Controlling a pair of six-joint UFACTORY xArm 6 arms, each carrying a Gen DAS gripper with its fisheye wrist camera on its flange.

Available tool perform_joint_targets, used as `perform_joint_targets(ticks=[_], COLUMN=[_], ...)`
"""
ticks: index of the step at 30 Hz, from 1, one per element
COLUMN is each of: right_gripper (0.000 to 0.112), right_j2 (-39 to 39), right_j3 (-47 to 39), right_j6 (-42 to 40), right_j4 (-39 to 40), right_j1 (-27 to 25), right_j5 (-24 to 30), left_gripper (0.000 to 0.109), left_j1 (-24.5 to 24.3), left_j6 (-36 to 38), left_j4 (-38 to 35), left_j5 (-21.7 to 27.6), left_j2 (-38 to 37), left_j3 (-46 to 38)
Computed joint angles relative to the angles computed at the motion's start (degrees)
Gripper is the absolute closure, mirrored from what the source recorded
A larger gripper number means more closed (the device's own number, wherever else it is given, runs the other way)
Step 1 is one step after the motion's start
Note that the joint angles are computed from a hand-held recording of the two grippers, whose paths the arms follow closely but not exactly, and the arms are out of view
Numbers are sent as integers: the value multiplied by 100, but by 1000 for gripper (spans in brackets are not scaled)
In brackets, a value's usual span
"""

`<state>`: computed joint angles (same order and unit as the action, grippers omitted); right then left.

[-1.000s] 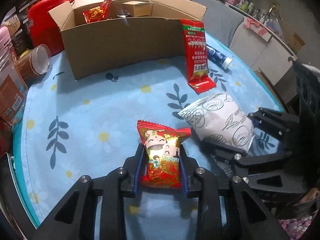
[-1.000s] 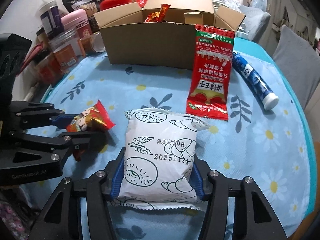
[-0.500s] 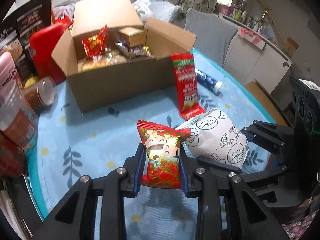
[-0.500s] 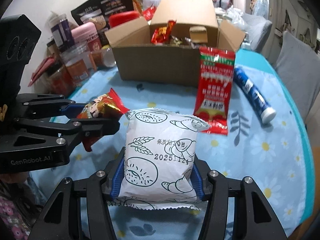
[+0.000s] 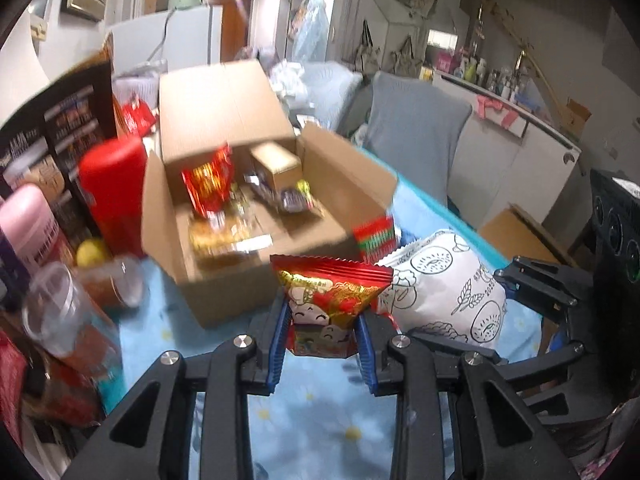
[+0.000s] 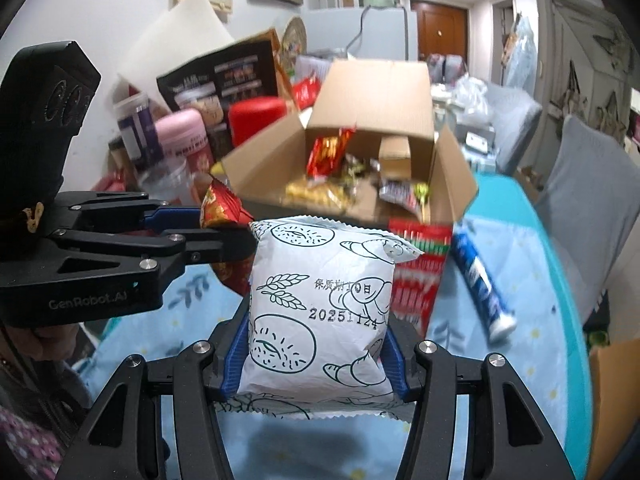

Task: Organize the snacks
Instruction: 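Lift the pastry bag with the right tool while the left tool carries the candy packet toward the box, then lower the pastry bag into the box with the right tool while the left tool lowers the candy packet in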

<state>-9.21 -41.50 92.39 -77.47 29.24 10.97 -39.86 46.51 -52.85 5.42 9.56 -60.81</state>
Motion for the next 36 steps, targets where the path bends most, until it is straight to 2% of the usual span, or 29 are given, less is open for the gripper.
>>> perform_joint_targets(ticks=[9, 15, 23, 27, 31, 36], right_gripper=[57, 57, 57, 57, 57, 57], right_j2=[145, 421, 929, 1251, 1666, 2286], right_j3=[-685, -1253, -2085, -2512, -2902, -3293], right_j6=[-47, -214, -326, -402, -844, -2042], right_j4=[-524, -719, -985, -1074, -636, 628], right_j1=[-332, -570, -874, -1050, -1263, -1410], right_j5=[-153, -291, -487, -581, -854, -1095], left_gripper=[78, 78, 78, 78, 78, 78], left_j1=[79, 172, 324, 381, 488, 675], left_j6=[720, 760, -125, 41, -176, -899], left_j4=[-690, -774, 201, 130, 296, 1015], left_j5=[-193, -331, -565, -469, -268, -36], left_j2=[282, 620, 1199, 1612, 2070, 2670], left_j3=[-882, -1549, -2390, -2976, -3578, -4259])
